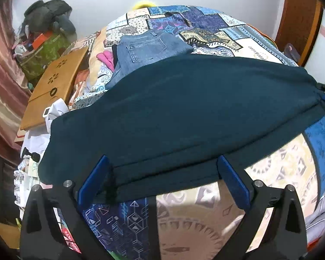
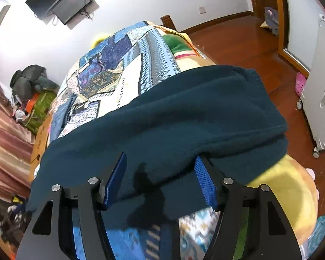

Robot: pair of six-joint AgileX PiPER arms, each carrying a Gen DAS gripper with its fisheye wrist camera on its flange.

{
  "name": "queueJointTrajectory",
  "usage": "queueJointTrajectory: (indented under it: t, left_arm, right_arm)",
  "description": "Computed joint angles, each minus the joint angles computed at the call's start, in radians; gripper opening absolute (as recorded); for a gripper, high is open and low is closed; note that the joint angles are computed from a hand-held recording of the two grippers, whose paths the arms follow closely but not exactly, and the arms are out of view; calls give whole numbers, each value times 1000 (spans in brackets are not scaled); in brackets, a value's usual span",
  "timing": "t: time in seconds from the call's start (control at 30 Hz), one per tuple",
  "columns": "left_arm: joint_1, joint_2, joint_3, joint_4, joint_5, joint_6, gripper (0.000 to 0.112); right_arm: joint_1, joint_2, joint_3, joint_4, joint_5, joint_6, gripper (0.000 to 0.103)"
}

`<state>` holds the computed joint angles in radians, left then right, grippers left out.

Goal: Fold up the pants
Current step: 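Smooth the folded pants with both grippers and open them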

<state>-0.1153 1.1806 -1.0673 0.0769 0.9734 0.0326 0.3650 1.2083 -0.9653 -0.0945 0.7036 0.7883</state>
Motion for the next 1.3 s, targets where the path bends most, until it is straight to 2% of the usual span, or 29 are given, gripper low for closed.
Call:
queueJointTrajectory:
  t: [0.1, 0.17, 0.23, 0.27, 0.33, 0.4, 0.47, 0.5, 0.53, 0.6, 0.7, 0.8, 0.93, 1.0, 1.1, 1.17, 1.23, 1.3]
  left_arm:
    - [5, 7, 0, -2, -9, -6, 103]
    - [-21, 20, -2, 35, -27, -38, 103]
    - [-57, 31, 2, 83, -63, -66, 102]
    - [-70, 32, 3, 101, -72, -79, 97]
    - [-99, 29, 1, 114, -88, -75, 79]
    - [-106, 23, -6, 88, -92, -44, 46]
    - [-119, 16, -20, 69, -80, -37, 28]
    - [-126, 12, -25, 78, -75, -54, 22]
    - [-121, 4, -31, 71, -72, -59, 20]
    - [-59, -6, -49, -22, -55, -2, 17]
    - [41, -10, -63, -164, -18, 100, 16]
    - [45, -19, -48, -170, -1, 106, 16]
    - [45, -32, -21, -171, 22, 112, 16]
    - [48, -39, -15, -173, 32, 115, 17]
    - [64, -49, -24, -185, 54, 131, 20]
    - [76, -60, -40, -194, 71, 134, 24]
    - [88, -73, -64, -191, 81, 125, 32]
    - [96, -86, -87, -179, 84, 112, 45]
  right_arm:
    - [21, 10, 6, -72, -2, 59, 55]
    - [48, 13, -1, -151, 36, 113, 41]
    - [33, -9, 13, -138, 43, 85, 24]
    - [19, -18, 18, -113, 39, 55, 21]
    - [-24, -53, 33, -32, 34, -27, 11]
    - [-29, -74, 38, -9, 34, -47, 8]
    - [7, -94, 38, -57, 40, -1, 7]
    - [51, -116, 37, -119, 58, 56, 6]
    - [84, -135, 38, -162, 73, 101, 6]
    - [129, -149, 32, -209, 90, 158, 6]
    - [182, -169, 33, -249, 122, 218, 6]
    - [192, -165, 47, -248, 159, 220, 9]
    - [162, -205, 67, -265, 209, 263, 19]
    - [204, -209, 37, -347, 303, 322, 19]
    - [239, -212, -14, -408, 362, 319, 21]
    - [240, -195, -48, -429, 354, 299, 22]
    - [217, -158, -75, -417, 304, 257, 28]
    - [195, -114, -78, -403, 244, 227, 29]
